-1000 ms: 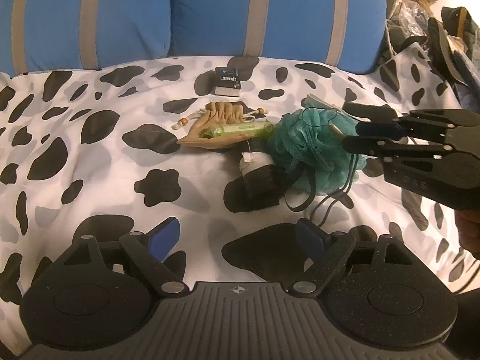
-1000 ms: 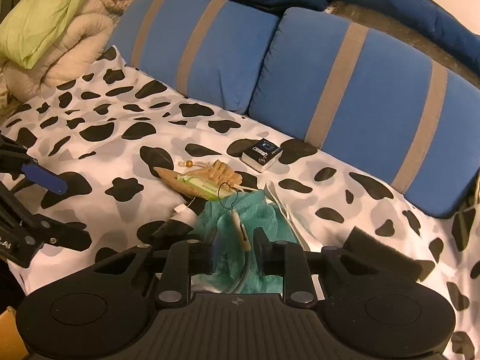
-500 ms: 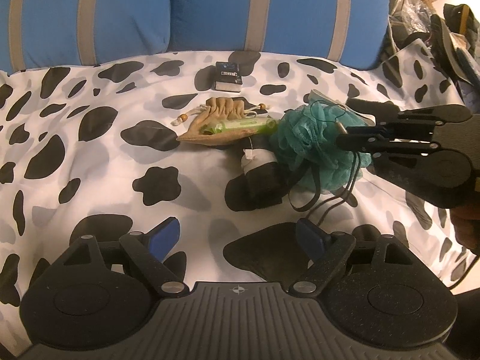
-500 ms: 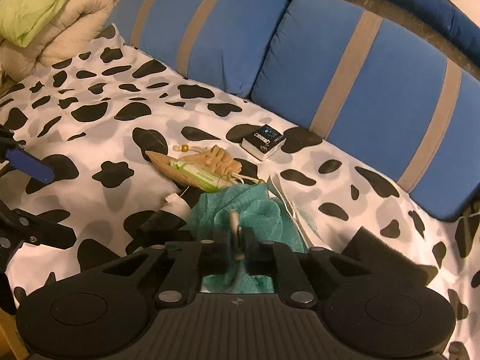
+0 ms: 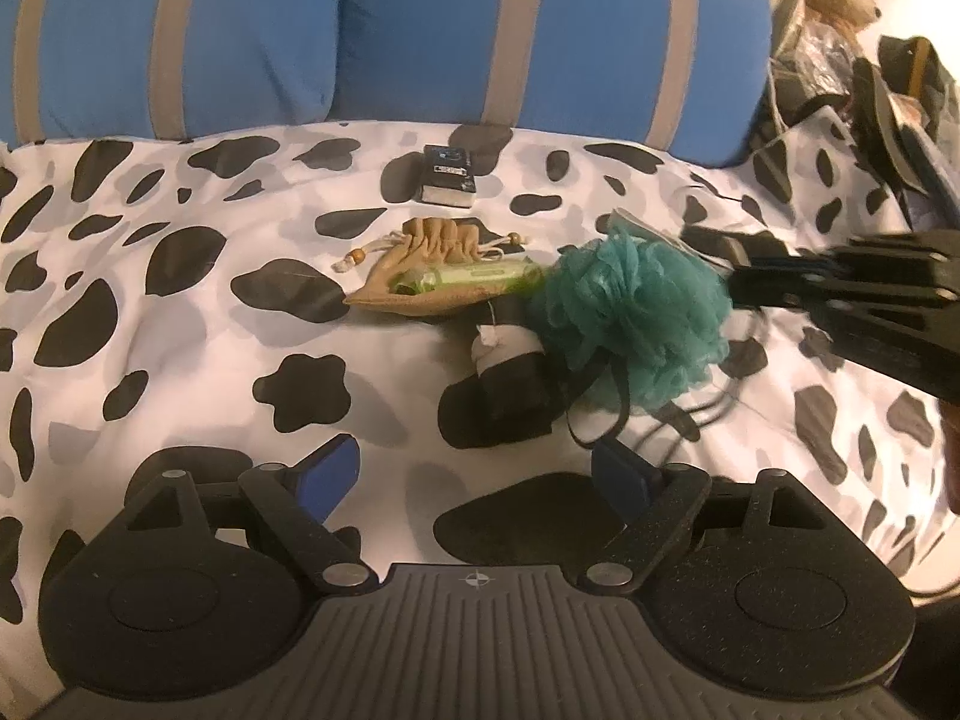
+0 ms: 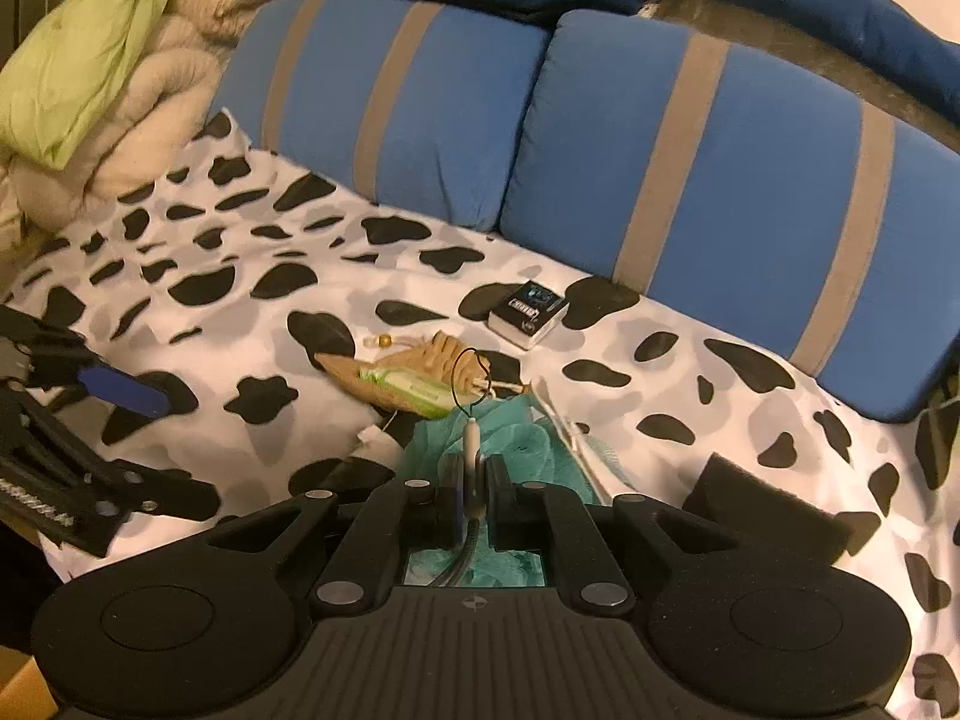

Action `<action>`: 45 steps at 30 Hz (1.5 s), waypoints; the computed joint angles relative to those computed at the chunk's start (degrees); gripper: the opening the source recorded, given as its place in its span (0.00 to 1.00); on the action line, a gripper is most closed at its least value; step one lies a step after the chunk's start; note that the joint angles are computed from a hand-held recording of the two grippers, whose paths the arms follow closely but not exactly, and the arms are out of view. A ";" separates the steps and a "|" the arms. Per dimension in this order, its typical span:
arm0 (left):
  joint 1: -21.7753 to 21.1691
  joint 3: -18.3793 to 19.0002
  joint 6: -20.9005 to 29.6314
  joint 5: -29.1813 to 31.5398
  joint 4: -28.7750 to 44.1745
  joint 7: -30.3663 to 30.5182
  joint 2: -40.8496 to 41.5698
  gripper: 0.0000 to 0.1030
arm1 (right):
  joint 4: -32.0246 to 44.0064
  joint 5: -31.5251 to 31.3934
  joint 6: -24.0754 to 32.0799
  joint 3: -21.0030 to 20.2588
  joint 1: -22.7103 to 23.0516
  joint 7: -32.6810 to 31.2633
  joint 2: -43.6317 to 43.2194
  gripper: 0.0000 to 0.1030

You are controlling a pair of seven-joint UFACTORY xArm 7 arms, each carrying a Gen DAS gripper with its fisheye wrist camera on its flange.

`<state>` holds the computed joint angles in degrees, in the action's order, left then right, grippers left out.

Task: Organize soft objects
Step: 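Grasp the black rolled item with white band using the left tool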

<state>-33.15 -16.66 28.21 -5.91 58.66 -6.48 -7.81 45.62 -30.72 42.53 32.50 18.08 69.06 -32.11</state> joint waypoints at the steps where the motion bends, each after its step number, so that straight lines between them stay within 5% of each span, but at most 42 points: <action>1: 0.10 0.03 -0.04 -0.10 0.26 -0.50 0.33 0.83 | -0.19 0.46 0.35 -0.26 0.50 -0.09 -0.80 0.09; 12: 0.35 -0.54 2.15 5.11 6.34 -8.49 7.44 0.82 | -3.57 6.75 4.17 -0.27 3.14 -1.92 -10.11 0.09; 27: -5.27 1.80 6.47 16.89 19.19 -18.32 21.14 0.65 | -9.42 15.79 8.87 -0.24 5.46 -2.63 -22.47 0.09; 37: -5.81 2.44 5.59 13.88 21.16 -18.45 24.56 0.52 | -11.09 18.93 10.03 -0.11 5.24 -3.54 -26.18 0.09; 40: -5.72 2.37 5.44 13.61 21.04 -17.57 24.44 0.41 | -11.18 19.47 9.92 -0.05 4.98 -3.64 -26.12 0.09; 45: -5.53 2.01 6.78 13.30 20.63 -15.80 23.40 0.40 | -11.47 20.50 9.77 -0.53 5.26 -4.11 -25.46 0.09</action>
<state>-38.68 -14.65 34.99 7.39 79.29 -22.28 15.59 34.14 -10.22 52.31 31.98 23.35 64.95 -57.57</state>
